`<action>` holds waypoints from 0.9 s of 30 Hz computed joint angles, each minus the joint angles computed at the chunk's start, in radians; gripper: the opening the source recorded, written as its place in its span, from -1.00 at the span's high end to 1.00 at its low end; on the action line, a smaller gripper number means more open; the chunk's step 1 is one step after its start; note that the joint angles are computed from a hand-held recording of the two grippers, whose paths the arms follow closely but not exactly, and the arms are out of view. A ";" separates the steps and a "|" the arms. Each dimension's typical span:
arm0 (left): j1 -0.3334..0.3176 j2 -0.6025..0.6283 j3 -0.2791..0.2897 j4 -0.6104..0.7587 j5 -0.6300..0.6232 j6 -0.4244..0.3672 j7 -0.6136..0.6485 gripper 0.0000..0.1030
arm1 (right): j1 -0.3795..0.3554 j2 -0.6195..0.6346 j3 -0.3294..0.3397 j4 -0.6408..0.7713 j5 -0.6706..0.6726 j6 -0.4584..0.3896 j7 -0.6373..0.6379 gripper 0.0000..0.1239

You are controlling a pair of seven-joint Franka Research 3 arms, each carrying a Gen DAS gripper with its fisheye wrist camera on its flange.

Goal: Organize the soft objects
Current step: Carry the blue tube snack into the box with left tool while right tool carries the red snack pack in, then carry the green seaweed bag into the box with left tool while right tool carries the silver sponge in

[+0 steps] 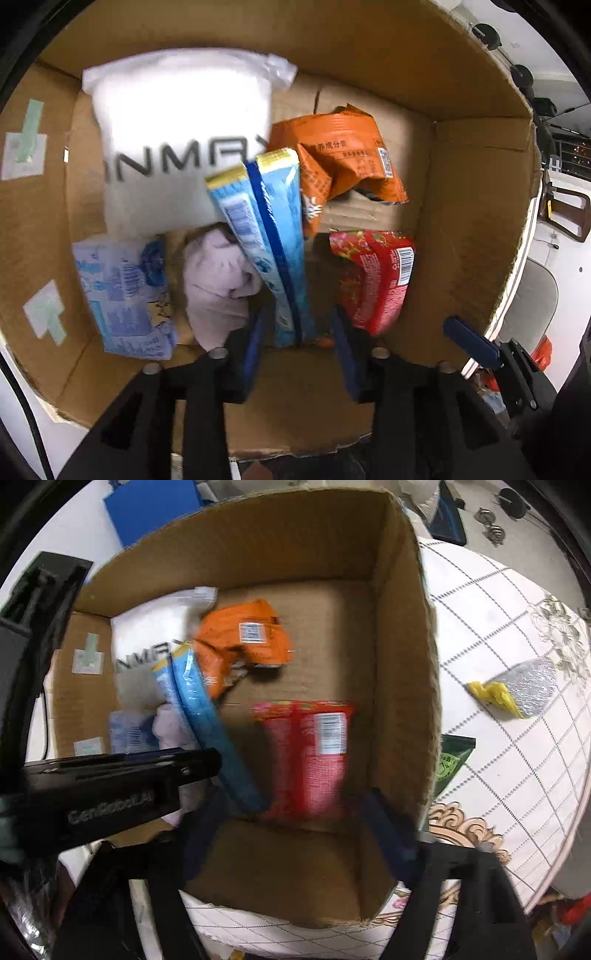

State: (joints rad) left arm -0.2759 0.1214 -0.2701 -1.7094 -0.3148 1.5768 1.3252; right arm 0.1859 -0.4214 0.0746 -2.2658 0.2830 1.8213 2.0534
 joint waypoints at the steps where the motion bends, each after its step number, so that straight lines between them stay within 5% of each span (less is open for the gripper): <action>1: 0.000 -0.007 0.000 0.002 0.002 0.002 -0.004 0.10 | 0.001 0.003 0.001 0.008 -0.003 -0.012 0.002 -0.35; 5: -0.012 -0.066 -0.002 0.011 0.056 0.021 -0.008 -0.41 | 0.000 -0.017 0.009 0.029 -0.030 -0.041 0.012 -0.56; 11: -0.035 -0.221 0.003 -0.061 0.123 0.094 -0.019 -0.84 | -0.005 -0.101 0.046 0.040 -0.117 -0.073 0.026 -0.66; 27: -0.100 -0.500 0.012 -0.188 0.214 0.214 -0.093 -0.92 | -0.013 -0.350 0.100 0.048 -0.170 -0.131 0.061 -0.66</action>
